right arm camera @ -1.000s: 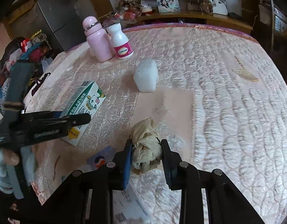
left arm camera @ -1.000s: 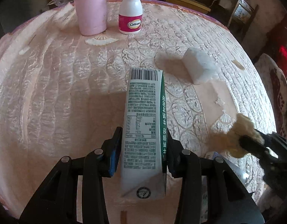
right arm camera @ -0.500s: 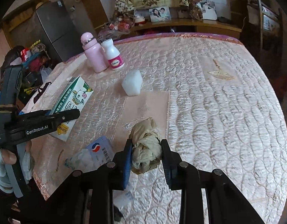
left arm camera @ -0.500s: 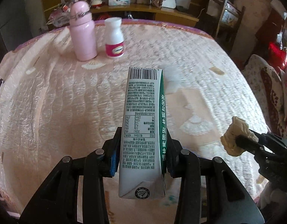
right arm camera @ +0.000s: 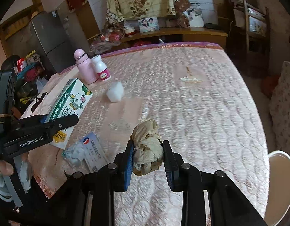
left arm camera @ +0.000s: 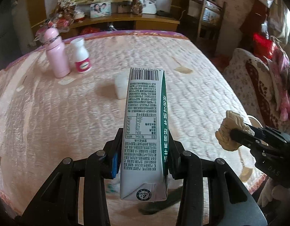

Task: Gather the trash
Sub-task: 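Carry carton and cloth over the white bucket and open both tools to drop them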

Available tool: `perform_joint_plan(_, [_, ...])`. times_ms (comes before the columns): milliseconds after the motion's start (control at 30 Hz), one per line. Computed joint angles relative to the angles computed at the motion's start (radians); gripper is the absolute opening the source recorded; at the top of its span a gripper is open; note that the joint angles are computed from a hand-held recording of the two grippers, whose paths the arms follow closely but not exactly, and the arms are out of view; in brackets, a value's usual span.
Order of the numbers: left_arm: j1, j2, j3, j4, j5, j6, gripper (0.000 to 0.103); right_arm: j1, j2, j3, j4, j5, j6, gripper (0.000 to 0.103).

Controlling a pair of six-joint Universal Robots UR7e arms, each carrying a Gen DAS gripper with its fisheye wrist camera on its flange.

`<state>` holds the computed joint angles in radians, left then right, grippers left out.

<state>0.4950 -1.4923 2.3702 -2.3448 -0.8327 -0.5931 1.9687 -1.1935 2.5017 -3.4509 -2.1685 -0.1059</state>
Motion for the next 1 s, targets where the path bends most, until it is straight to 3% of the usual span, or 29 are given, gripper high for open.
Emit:
perform_joint_plan(367, [-0.108,0.181,-0.039,-0.135,-0.101,0.022,0.037,-0.018,-0.212,0.119,0.023,-0.073,0.0,0.028])
perform_joint_plan(667, [-0.153,0.379,-0.119,-0.24,-0.209,0.061,0.037,-0.082,-0.476,0.219,0.115,-0.16,-0.009,0.028])
perform_joint_plan(833, [-0.174,0.479,-0.168,-0.293,-0.264,0.089,0.037,-0.151,-0.634,0.265,0.162,-0.186,-0.047,0.028])
perform_joint_plan(1000, [-0.185,0.559,-0.216,-0.316,-0.314,0.107,0.037,-0.257,-0.788,0.295,0.203,-0.154,-0.11,0.028])
